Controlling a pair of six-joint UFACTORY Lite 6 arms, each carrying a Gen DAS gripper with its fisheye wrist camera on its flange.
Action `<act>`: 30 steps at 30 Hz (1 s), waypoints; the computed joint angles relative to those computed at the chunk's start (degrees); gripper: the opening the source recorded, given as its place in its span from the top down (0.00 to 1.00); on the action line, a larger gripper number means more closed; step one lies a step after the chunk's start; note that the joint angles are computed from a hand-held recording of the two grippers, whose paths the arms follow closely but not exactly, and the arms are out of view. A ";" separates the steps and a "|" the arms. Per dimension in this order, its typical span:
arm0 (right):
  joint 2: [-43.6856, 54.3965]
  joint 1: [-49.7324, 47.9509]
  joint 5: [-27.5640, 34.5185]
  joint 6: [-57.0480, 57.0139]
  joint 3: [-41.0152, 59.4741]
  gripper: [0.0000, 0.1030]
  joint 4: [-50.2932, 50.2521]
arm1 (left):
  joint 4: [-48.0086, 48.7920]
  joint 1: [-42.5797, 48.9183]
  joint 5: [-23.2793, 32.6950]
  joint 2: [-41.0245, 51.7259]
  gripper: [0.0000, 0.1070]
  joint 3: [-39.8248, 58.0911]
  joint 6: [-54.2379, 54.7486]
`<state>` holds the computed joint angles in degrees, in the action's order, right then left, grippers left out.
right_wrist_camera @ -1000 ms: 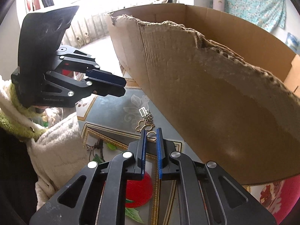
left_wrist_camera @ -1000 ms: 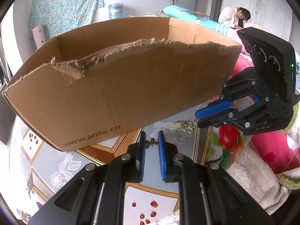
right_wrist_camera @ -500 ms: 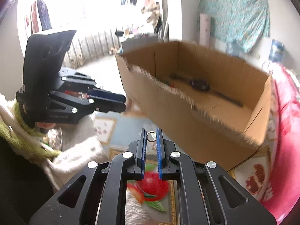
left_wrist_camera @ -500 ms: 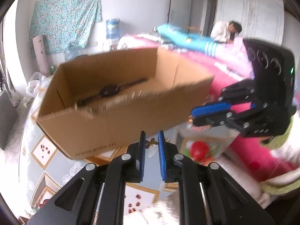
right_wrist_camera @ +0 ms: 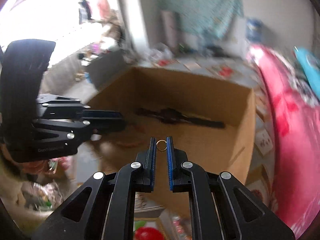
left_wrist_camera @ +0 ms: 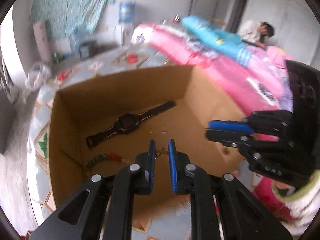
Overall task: Organize jewelry
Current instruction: 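Carry the gold ring over the box rim and open the right gripper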
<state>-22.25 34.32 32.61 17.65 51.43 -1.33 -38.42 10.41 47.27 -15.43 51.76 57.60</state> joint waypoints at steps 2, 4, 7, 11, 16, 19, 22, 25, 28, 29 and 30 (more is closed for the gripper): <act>2.79 -1.64 0.14 -1.07 0.99 0.92 1.00 | 2.61 -1.84 -2.37 5.78 0.88 3.60 -2.89; 6.43 -2.77 0.89 -0.91 3.40 0.92 0.27 | 5.61 -3.52 -3.92 10.98 0.88 7.22 -6.57; 10.32 -4.04 1.38 -2.01 5.44 0.91 1.39 | 10.58 -5.30 -5.05 16.39 0.88 11.03 -11.96; 9.67 -3.67 1.33 -1.07 5.58 0.81 0.25 | 13.02 -5.30 -4.58 19.33 0.79 12.64 -15.65; 8.36 -2.60 0.04 1.64 4.52 0.77 -1.87 | 11.22 -4.79 -6.04 17.31 0.62 11.26 -14.40; 7.40 -2.43 -0.31 2.56 4.04 0.76 -2.24 | 11.40 -5.04 -6.44 16.23 0.58 10.99 -14.63; 5.96 -2.36 -0.54 3.59 3.34 0.74 -2.50 | 10.43 -4.58 -6.99 14.40 0.55 9.79 -12.91; 3.71 -2.89 -1.20 3.32 2.44 0.71 -1.74 | 8.82 -3.64 -6.95 11.52 0.53 8.18 -11.07; -0.75 -4.05 -2.16 0.83 0.59 0.67 1.60 | 5.22 -1.33 -5.92 7.56 0.49 6.32 -7.65; -2.71 -4.30 -2.35 0.31 -0.19 0.66 2.27 | 3.42 0.02 -5.27 5.58 0.48 5.26 -5.86; -5.62 -4.44 -2.33 0.41 -1.23 0.65 2.29 | 0.72 2.15 -4.22 2.73 0.47 3.68 -3.09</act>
<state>-27.87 29.88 30.28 18.06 50.21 0.95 -37.70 12.56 43.04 -12.70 55.44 54.51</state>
